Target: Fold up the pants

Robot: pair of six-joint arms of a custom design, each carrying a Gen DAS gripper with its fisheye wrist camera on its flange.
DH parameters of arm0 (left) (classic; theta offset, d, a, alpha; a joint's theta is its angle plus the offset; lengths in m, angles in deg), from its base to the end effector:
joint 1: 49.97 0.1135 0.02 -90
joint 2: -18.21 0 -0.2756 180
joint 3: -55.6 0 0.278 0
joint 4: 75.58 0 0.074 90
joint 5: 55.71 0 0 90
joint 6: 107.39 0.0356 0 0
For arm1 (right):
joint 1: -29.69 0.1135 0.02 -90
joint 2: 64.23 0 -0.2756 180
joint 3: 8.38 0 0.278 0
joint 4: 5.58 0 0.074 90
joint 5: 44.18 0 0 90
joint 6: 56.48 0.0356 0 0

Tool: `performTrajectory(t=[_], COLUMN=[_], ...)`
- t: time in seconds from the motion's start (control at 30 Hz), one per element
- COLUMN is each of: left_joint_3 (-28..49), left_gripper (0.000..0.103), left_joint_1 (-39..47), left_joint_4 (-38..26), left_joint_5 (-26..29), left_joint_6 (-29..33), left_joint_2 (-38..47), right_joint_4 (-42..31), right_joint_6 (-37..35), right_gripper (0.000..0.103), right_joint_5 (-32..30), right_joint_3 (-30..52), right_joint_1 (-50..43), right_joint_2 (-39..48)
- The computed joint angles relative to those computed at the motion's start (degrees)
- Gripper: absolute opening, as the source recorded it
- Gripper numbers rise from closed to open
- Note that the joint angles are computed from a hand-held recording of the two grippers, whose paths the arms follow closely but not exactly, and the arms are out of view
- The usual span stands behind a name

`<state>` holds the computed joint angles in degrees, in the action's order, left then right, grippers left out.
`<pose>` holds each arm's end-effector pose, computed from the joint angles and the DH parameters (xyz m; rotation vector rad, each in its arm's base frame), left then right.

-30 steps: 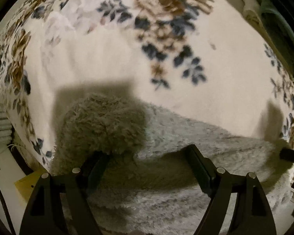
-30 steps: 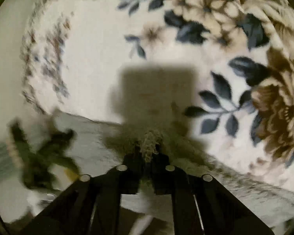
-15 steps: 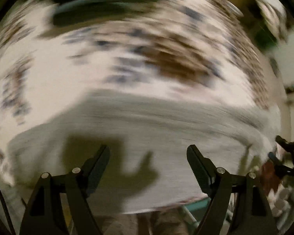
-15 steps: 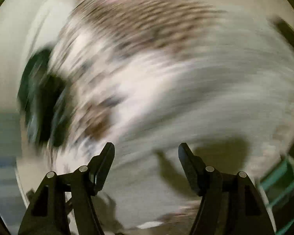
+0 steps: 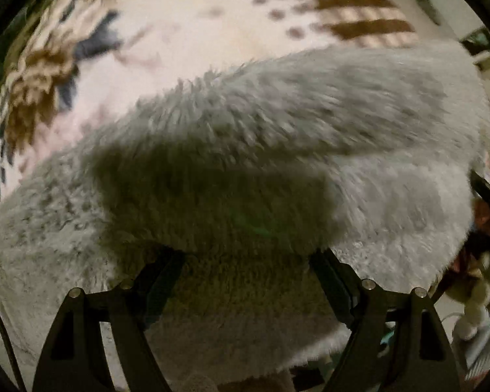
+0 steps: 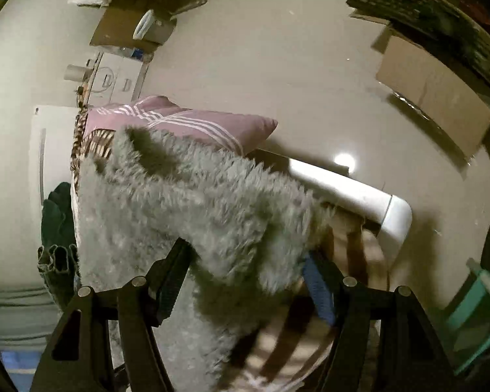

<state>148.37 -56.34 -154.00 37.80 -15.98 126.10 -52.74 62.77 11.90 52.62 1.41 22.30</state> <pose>0.3638 -0.0428 0.1939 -0.2058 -3.0690 0.0900 0.2604 -0.1175 0.1699 1.2025 2.4538 0.8360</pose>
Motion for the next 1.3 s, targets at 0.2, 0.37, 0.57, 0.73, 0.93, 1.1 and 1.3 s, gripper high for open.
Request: performTrajectory(t=[0.2, 0.37, 0.57, 0.73, 0.93, 1.1, 1.3], left_joint_3=[3.34, 7.61, 14.37, 10.93, 10.1, 8.71, 11.25], left_gripper=[0.103, 0.103, 0.103, 0.103, 0.103, 0.103, 0.103], left_joint_1=[-0.09, -1.26, -1.05, 0.59, 4.58, 12.55, 29.66], left_joint_4=[0.38, -1.97, -6.44, -5.69, -9.57, -13.22, -17.85], left_joint_5=[1.11, -1.27, -0.93, -0.36, 1.65, 2.76, 3.29], left_joint_6=[-0.88, -3.27, -4.57, -2.53, -0.94, 3.02, 12.56], left_joint_2=[5.2, 8.95, 13.67, 10.18, 4.43, -2.28, -5.25], right_joint_4=[8.9, 16.3, 26.25, 29.71, 11.87, -1.93, -11.78], right_joint_6=[-0.81, 0.69, 8.68, 11.83, 7.19, 5.2, 8.23], right_gripper=[0.076, 0.076, 0.07, 0.037, 0.015, 0.014, 0.014], right_joint_5=[-7.92, -17.25, -19.81, -15.74, -0.73, 7.25, 20.46], right_joint_3=[-4.46, -7.11, -10.38, -11.49, -4.65, 5.64, 20.43], right_joint_1=[-3.31, -2.3, -0.91, -0.58, 6.54, 16.21, 42.29], right_joint_2=[1.23, -1.23, 1.64, 2.43, -9.5, -17.66, -16.25])
